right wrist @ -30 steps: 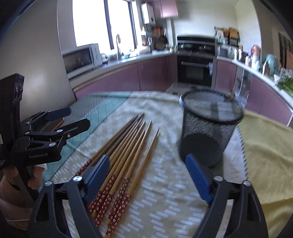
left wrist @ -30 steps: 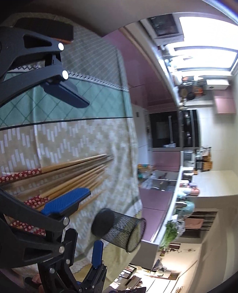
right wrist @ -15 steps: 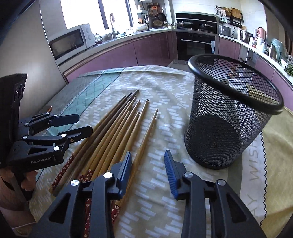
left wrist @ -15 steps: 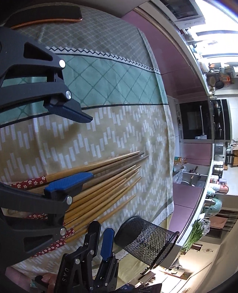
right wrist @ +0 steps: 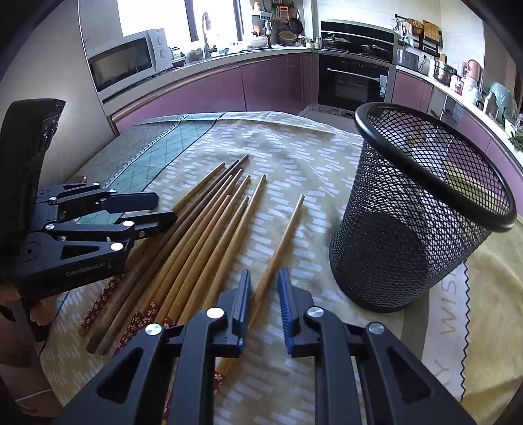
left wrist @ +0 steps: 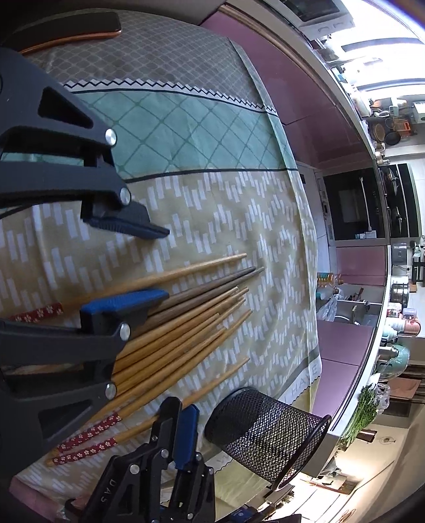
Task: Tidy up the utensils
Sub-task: 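Lower the left gripper onto one chopstick while the right gripper grasps another chopstick, then lift the left gripper's chopstick into the mesh holder while the right gripper inserts its chopstick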
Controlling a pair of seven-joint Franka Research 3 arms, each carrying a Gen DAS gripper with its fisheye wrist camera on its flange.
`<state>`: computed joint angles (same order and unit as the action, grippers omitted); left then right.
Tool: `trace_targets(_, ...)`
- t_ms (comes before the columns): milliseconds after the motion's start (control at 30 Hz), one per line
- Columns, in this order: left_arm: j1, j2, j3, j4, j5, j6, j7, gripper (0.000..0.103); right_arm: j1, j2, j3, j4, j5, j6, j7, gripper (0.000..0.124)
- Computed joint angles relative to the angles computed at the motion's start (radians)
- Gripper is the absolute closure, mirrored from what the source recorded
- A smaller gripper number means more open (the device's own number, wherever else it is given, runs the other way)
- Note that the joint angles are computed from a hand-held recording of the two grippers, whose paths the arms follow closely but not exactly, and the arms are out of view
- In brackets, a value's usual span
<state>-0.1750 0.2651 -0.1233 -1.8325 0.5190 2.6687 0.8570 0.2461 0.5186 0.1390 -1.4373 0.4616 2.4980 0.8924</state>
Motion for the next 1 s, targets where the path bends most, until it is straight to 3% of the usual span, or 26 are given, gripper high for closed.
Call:
trace_targets(67, 0.003, 0.003, -0.004, 0.003, -0.014, 0.004, 0.004, 0.084, -0.008, 0.006, 0.007, 0.011, 0.016, -0.014, 0.000, 0.115)
trace_targets(100, 0.005, 0.004, -0.008, 0.003, -0.026, 0.009, 0.005, 0.092, -0.014, 0.012, 0.011, 0.021, 0.027, -0.028, -0.001, 0.118)
trace_targets(200, -0.006, 0.006, 0.001, 0.005, -0.019, 0.009, -0.030, 0.095, -0.028, 0.006, 0.021, 0.013, 0.062, -0.033, -0.015, 0.118)
trace_targets(367, -0.002, -0.034, 0.004, -0.046, -0.008, 0.049, -0.071, 0.095, -0.055, -0.027, 0.040, -0.025, 0.134, -0.028, -0.074, 0.118)
trace_targets(533, 0.022, -0.103, -0.018, -0.108, -0.048, 0.127, -0.040, 0.095, -0.106, -0.094, 0.073, -0.083, 0.293, -0.018, -0.215, 0.118)
trace_targets(933, 0.034, -0.258, -0.067, -0.199, -0.298, 0.342, 0.204, 0.095, -0.155, -0.210, 0.044, -0.141, 0.663, -0.013, -0.482, 0.118)
trace_targets(1000, 0.029, -0.264, -0.066, -0.189, -0.294, 0.374, 0.204, 0.095, -0.159, -0.214, 0.036, -0.130, 0.708, -0.027, -0.510, 0.118)
